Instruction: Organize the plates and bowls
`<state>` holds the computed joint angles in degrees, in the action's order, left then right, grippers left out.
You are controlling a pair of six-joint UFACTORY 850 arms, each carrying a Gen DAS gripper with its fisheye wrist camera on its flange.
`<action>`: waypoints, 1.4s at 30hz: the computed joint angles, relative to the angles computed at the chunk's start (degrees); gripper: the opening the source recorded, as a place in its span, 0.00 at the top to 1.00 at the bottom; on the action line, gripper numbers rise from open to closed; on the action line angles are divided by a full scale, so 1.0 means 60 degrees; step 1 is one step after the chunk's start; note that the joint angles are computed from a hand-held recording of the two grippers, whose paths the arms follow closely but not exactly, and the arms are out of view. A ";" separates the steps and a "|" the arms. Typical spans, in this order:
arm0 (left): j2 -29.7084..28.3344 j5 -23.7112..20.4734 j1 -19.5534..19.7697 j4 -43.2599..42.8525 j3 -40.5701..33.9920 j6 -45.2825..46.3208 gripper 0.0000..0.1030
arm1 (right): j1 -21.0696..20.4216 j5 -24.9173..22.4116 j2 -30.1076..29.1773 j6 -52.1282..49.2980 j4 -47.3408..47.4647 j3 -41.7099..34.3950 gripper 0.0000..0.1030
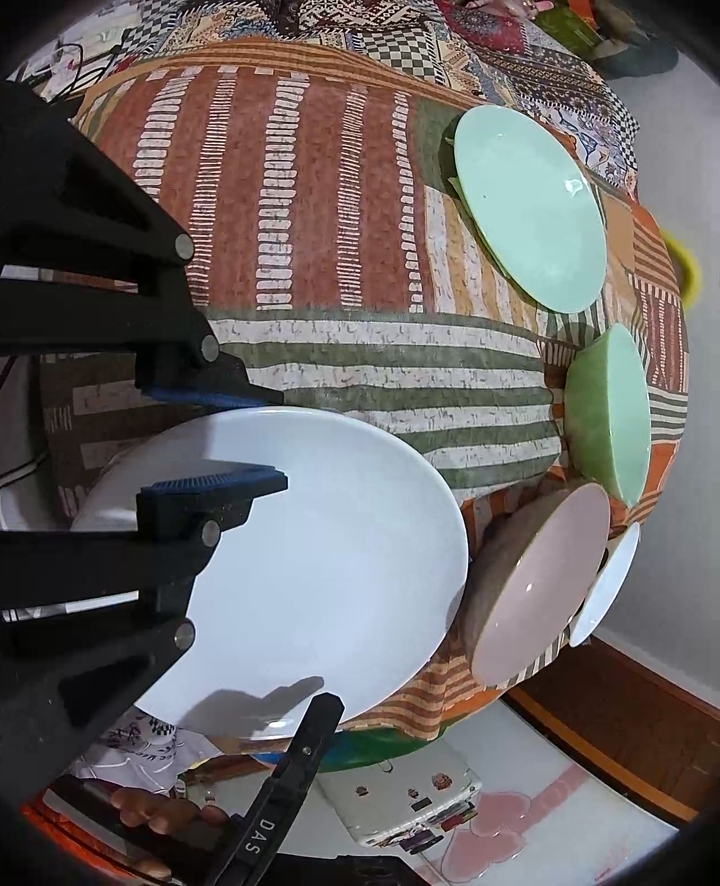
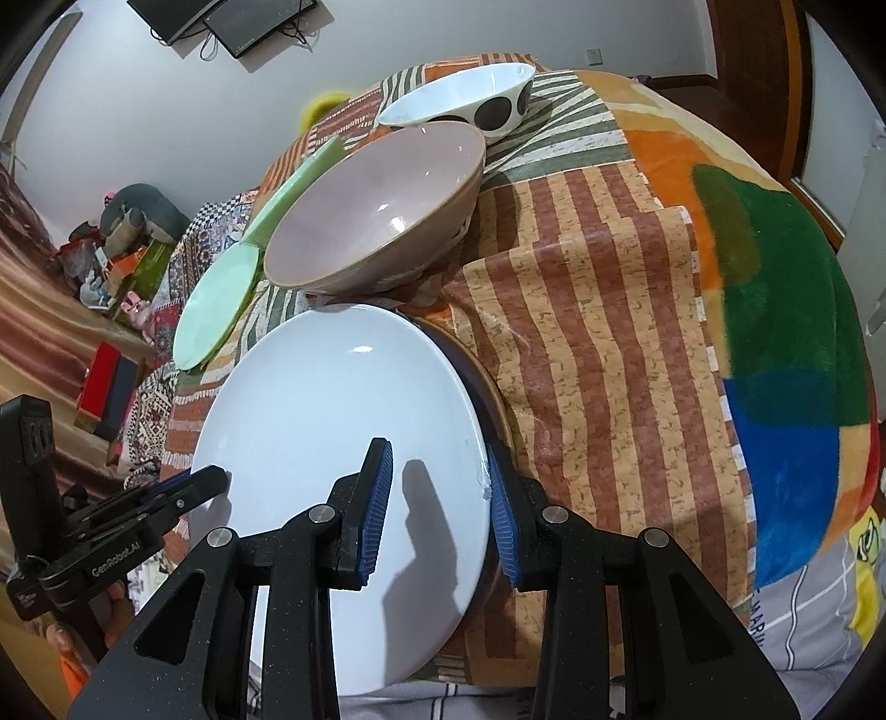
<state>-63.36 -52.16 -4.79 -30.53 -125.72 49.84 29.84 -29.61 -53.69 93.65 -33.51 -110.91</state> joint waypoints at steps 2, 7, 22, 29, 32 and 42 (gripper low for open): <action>-0.0105 -0.0061 -0.0004 0.0052 -0.0149 -0.0096 0.80 | -0.0006 -0.0017 -0.0056 -0.0139 0.0122 -0.0084 0.69; -0.0341 -0.0230 -0.0013 0.0073 -0.0506 -0.0218 0.80 | -0.0052 0.0098 -0.0095 -0.0125 0.0184 -0.0131 0.67; -0.0761 -0.0592 -0.0055 0.0200 -0.1136 -0.0537 0.77 | -0.0249 0.0801 0.0208 -0.0328 0.0450 0.0369 0.68; -0.0959 -0.0861 -0.0047 0.0201 -0.1443 -0.0648 0.77 | -0.0271 0.0837 0.0376 -0.0675 0.0712 0.0577 0.68; -0.0440 0.0037 -0.0092 0.0246 -0.0604 -0.0314 0.77 | -0.0265 0.0737 0.0375 -0.0971 0.0855 0.0533 0.68; 0.0419 0.0925 0.0065 -0.0693 0.0455 0.0788 0.77 | -0.0222 0.0380 0.0351 -0.1422 0.1186 0.0410 0.69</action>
<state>-60.85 -46.61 -4.40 -34.69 -122.99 54.57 28.50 -27.33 -51.59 85.12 -26.39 -108.45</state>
